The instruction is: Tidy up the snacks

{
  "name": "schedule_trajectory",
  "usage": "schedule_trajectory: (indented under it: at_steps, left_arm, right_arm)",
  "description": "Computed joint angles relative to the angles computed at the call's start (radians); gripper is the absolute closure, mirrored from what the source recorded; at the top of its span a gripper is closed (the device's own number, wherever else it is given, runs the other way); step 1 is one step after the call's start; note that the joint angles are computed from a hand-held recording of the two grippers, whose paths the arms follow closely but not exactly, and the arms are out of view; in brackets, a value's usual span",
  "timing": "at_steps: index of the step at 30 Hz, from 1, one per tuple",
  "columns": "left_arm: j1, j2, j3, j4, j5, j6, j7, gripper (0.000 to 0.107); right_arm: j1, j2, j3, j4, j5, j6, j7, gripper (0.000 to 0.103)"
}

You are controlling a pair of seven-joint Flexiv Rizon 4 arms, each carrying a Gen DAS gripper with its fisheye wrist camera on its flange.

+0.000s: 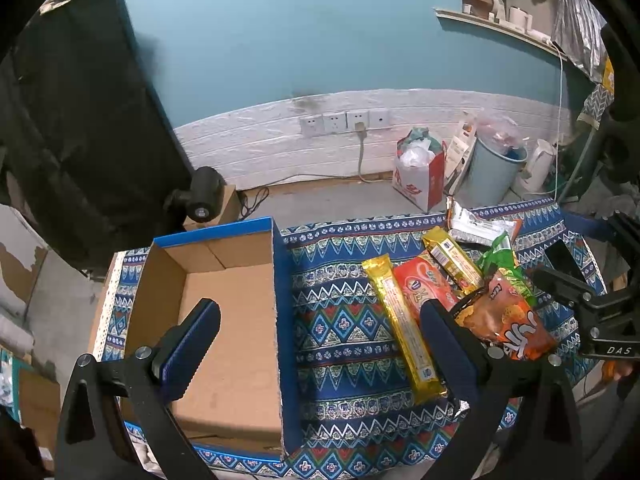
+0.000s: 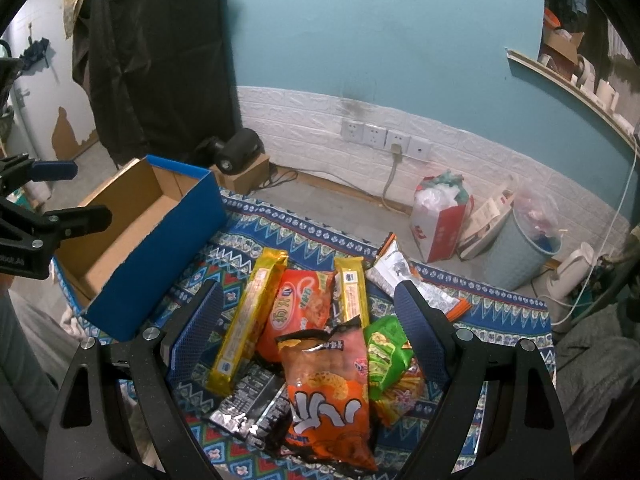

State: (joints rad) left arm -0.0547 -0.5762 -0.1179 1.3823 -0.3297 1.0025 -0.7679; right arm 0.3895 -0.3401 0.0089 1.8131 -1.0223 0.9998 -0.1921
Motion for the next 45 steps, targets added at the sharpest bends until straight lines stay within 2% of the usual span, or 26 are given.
schedule_trajectory:
  at_steps: [45]
  left_arm:
    - [0.000, 0.007, 0.001, 0.014, 0.002, 0.002, 0.006, 0.006]
  right_arm:
    - [0.007, -0.002, 0.006, -0.006, 0.036, -0.020, -0.040, 0.017]
